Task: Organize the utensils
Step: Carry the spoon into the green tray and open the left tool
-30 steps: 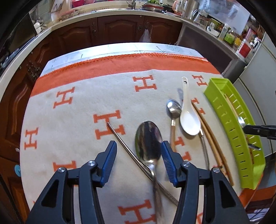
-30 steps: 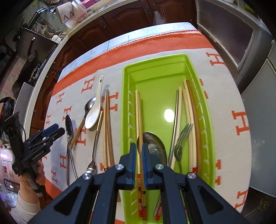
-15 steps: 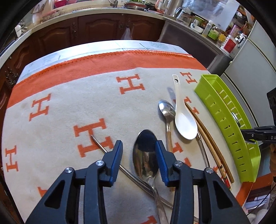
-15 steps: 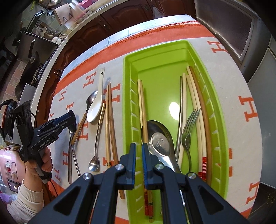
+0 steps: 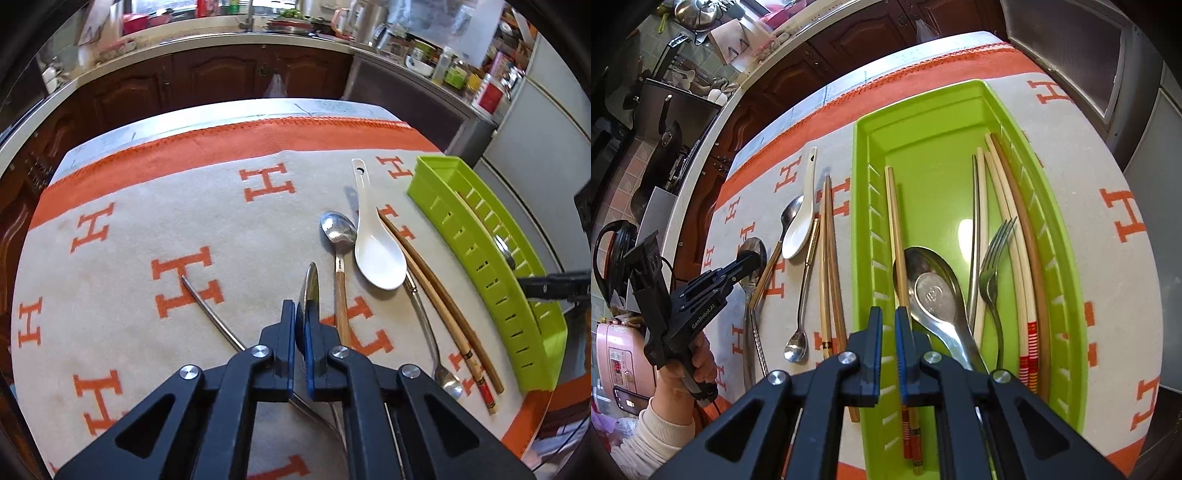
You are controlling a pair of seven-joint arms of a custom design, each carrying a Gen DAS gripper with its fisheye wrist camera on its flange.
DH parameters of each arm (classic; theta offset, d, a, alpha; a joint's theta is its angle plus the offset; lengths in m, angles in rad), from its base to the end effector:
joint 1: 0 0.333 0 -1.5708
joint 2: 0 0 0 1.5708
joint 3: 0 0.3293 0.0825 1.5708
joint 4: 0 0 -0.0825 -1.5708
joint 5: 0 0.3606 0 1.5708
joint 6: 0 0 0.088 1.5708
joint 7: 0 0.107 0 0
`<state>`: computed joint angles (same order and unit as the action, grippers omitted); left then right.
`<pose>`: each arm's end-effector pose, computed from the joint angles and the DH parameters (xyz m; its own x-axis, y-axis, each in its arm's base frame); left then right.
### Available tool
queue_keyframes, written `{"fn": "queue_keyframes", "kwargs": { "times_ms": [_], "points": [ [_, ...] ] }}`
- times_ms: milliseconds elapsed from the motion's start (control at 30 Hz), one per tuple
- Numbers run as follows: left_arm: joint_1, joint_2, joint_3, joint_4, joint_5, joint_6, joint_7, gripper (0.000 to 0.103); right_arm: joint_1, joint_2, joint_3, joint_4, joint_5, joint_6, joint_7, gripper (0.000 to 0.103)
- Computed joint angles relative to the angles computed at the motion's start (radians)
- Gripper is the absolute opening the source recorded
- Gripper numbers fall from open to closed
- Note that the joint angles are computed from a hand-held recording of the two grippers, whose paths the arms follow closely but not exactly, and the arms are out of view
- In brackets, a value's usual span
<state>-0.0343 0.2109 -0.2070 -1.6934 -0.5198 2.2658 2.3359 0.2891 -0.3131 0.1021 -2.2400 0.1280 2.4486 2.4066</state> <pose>0.6190 -0.1537 0.5351 -0.6947 -0.6957 0.1830 -0.6619 0.5185 -0.5414 0.4360 0.1856 0.5736 -0.3943 -0.8144 -0.4257 -0.8059 0.5290 -0.2657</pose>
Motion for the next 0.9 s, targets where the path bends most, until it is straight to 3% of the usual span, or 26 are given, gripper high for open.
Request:
{"fn": "queue_keyframes", "kwargs": {
  "times_ms": [333, 533, 767, 900],
  "points": [
    [0.029, -0.157, 0.039, -0.080, -0.188, -0.064, 0.040, 0.002, -0.010, -0.084, 0.038, -0.049, -0.059, 0.006, 0.084, 0.007],
    [0.004, -0.206, 0.061, -0.051, -0.213, -0.124, -0.028, 0.002, -0.013, -0.143, 0.055, -0.097, -0.082, 0.050, 0.145, 0.007],
    [-0.056, -0.179, 0.035, 0.055, -0.234, -0.210, -0.136, 0.003, -0.040, -0.199, 0.087, -0.123, -0.137, 0.019, 0.236, 0.007],
    [-0.110, -0.145, -0.007, 0.096, -0.186, -0.189, -0.186, 0.003, -0.054, -0.246, 0.092, -0.161, -0.154, 0.021, 0.293, 0.007]
  ]
}}
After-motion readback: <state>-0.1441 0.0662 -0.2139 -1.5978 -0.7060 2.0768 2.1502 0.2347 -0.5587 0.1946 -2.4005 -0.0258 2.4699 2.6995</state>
